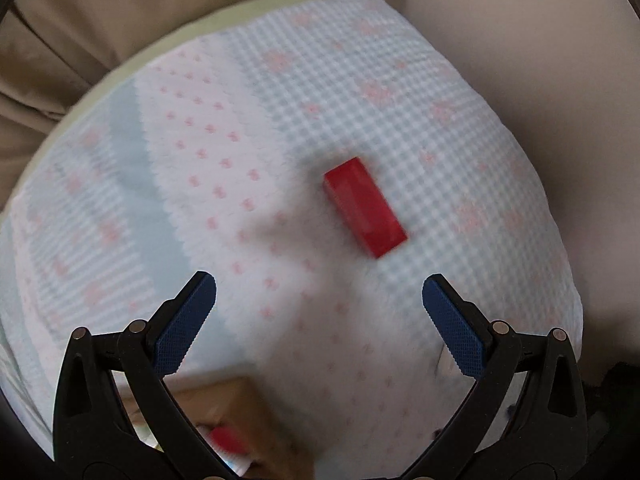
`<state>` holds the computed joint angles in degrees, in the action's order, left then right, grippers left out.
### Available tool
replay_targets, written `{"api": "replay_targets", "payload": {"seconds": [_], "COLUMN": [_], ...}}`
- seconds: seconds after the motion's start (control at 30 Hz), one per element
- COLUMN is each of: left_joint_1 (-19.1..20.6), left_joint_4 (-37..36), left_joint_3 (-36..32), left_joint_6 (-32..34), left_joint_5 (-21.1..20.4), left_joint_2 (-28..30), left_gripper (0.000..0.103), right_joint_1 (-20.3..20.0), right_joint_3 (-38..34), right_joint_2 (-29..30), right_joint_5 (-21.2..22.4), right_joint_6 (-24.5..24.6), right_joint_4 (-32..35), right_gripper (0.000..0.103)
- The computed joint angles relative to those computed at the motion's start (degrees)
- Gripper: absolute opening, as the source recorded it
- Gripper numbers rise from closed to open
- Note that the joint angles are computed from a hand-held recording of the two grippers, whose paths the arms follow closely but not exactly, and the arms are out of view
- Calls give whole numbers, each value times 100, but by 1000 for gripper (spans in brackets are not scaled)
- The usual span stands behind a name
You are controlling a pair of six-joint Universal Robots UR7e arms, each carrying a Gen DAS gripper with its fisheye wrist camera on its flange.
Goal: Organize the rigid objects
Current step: 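Grasp the red box with the left gripper while the right grasps the white earbud case, then carry the red box and white earbud case over the cardboard box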
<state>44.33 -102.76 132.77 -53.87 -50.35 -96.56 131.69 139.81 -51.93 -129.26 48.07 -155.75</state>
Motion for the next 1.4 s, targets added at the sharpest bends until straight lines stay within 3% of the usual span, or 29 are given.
{"api": "replay_targets", "payload": {"seconds": [0.13,0.23,0.53,0.57,0.7,0.8,0.97,1.2,1.4], "left_joint_1": [595,1039,1689,1709,1757,1671,1560,1244,956], "left_joint_4": [-1142,-1777,-2346,-2350,-2804,-2946,-3236,-3281,-3156], "left_joint_3": [-45,-212,-559,-585,-505,-453,-392,-280,-108], "left_joint_6": [638,976,1180,1184,1381,1423,1580,1745,1520], "left_joint_5": [53,-6,-110,-94,-128,41,135,113,-11], "left_joint_2": [775,1402,2422,2499,2660,2771,2857,2495,2044], "left_gripper": [103,101,92,89,56,53,48,42,39], "right_joint_1": [-379,-747,-1208,-1217,-1170,-1160,-1171,-1416,-1294], "right_joint_3": [6,-2,-276,-291,-343,-353,-402,-52,132], "right_joint_2": [645,1007,1543,1572,1675,1733,1867,1666,1311], "right_joint_5": [-284,-244,-288,-309,-488,-516,-492,-268,-275], "right_joint_6": [-148,-298,-404,-416,-383,-537,-693,-1191,-1240], "right_joint_4": [-690,-1251,-1385,-1381,-1293,-1359,-1523,-2276,-2253], "right_gripper": [90,76,67,64,49,42,42,42,42]}}
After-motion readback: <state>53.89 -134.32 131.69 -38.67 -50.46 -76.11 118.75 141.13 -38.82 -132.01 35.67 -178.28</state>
